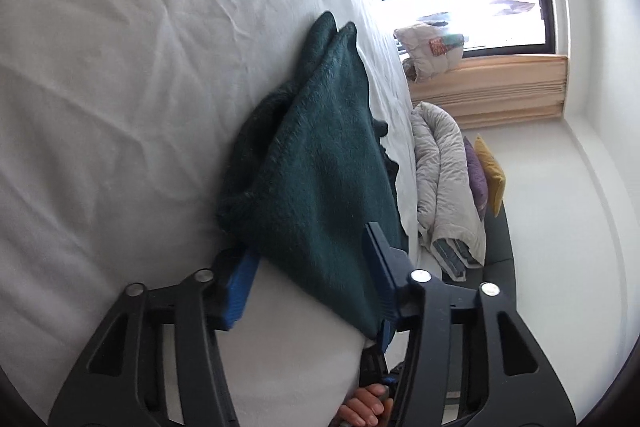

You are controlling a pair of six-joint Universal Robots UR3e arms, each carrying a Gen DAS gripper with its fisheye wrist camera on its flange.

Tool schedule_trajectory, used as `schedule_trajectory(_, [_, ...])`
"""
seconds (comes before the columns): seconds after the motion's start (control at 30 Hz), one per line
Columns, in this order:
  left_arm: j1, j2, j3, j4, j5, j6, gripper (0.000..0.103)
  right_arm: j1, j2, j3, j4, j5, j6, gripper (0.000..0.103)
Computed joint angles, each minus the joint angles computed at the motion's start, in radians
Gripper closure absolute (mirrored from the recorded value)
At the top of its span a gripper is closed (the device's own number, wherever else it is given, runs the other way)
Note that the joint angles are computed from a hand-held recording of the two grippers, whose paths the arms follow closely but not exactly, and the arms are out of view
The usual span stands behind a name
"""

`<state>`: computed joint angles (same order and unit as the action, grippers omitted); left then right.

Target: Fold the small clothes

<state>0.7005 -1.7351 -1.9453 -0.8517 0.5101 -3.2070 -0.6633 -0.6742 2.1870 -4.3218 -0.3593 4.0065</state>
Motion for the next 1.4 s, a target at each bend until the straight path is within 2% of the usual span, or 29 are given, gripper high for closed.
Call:
schedule_trajectory(0.17, [-0.03, -0.149, 0.082, 0.167, -0.024, -0.151, 0.057, 0.005, -0.006, 0.001, 0.013, -0.007, -0.008, 0.055])
schedule_trajectory(0.23, [-0.055, -0.177, 0.113, 0.192, -0.005, -0.17, 0.065, 0.011, -0.042, 0.016, 0.075, -0.013, -0.044, 0.054])
schedule_trajectory(0.33, [-0.077, -0.186, 0.097, 0.256, 0.017, -0.204, 0.077, 0.055, -0.206, 0.054, 0.342, -0.053, -0.213, 0.05])
schedule_trajectory(0.37, [-0.084, -0.186, 0.095, 0.281, 0.035, -0.227, 0.082, 0.078, -0.257, 0.046, 0.418, -0.076, -0.248, 0.05])
schedule_trajectory(0.4, [-0.092, -0.189, 0.091, 0.309, 0.057, -0.25, 0.091, 0.096, -0.297, 0.038, 0.465, -0.087, -0.268, 0.05])
schedule_trajectory(0.43, [-0.103, -0.203, 0.084, 0.355, 0.069, -0.29, 0.093, 0.121, -0.336, 0.015, 0.517, -0.103, -0.282, 0.05])
schedule_trajectory(0.53, [-0.119, -0.221, 0.08, 0.439, 0.096, -0.366, 0.096, 0.2, -0.424, -0.08, 0.718, -0.173, -0.353, 0.05])
schedule_trajectory(0.7, [-0.161, -0.203, 0.144, 0.489, 0.162, -0.404, 0.097, 0.307, -0.413, -0.329, 1.054, -0.283, -0.458, 0.05])
schedule_trajectory(0.77, [-0.229, -0.191, 0.233, 0.474, 0.246, -0.359, 0.097, 0.319, -0.375, -0.424, 1.159, -0.286, -0.47, 0.05])
schedule_trajectory(0.83, [-0.351, -0.208, 0.37, 0.47, 0.386, -0.288, 0.097, 0.324, -0.329, -0.526, 1.255, -0.277, -0.476, 0.05])
schedule_trajectory(0.87, [-0.44, -0.234, 0.465, 0.449, 0.476, -0.195, 0.097, 0.325, -0.316, -0.565, 1.299, -0.278, -0.488, 0.049])
schedule_trajectory(0.93, [-0.632, -0.311, 0.638, 0.38, 0.67, 0.061, 0.097, 0.314, -0.278, -0.643, 1.356, -0.246, -0.483, 0.042])
schedule_trajectory(0.97, [-0.733, -0.353, 0.677, 0.398, 0.78, 0.197, 0.097, 0.305, -0.251, -0.671, 1.352, -0.219, -0.457, 0.033])
schedule_trajectory(1.0, [-0.795, -0.379, 0.689, 0.406, 0.846, 0.275, 0.097, 0.295, -0.222, -0.708, 1.365, -0.19, -0.435, 0.027])
schedule_trajectory(1.03, [-0.839, -0.4, 0.683, 0.42, 0.883, 0.318, 0.097, 0.288, -0.197, -0.749, 1.411, -0.165, -0.436, 0.026])
schedule_trajectory(1.13, [-0.884, -0.426, 0.613, 0.489, 0.924, 0.345, 0.097, 0.275, -0.165, -0.83, 1.609, -0.136, -0.534, 0.026])
schedule_trajectory(1.23, [-0.858, -0.45, 0.613, 0.482, 0.881, 0.324, 0.097, 0.282, -0.157, -0.877, 1.768, -0.116, -0.667, 0.026])
schedule_trajectory(1.3, [-0.852, -0.467, 0.643, 0.479, 0.867, 0.316, 0.097, 0.297, -0.151, -0.897, 1.818, -0.127, -0.706, 0.026])
schedule_trajectory(1.4, [-0.861, -0.497, 0.654, 0.525, 0.857, 0.299, 0.097, 0.319, -0.12, -0.949, 1.835, -0.117, -0.696, 0.026])
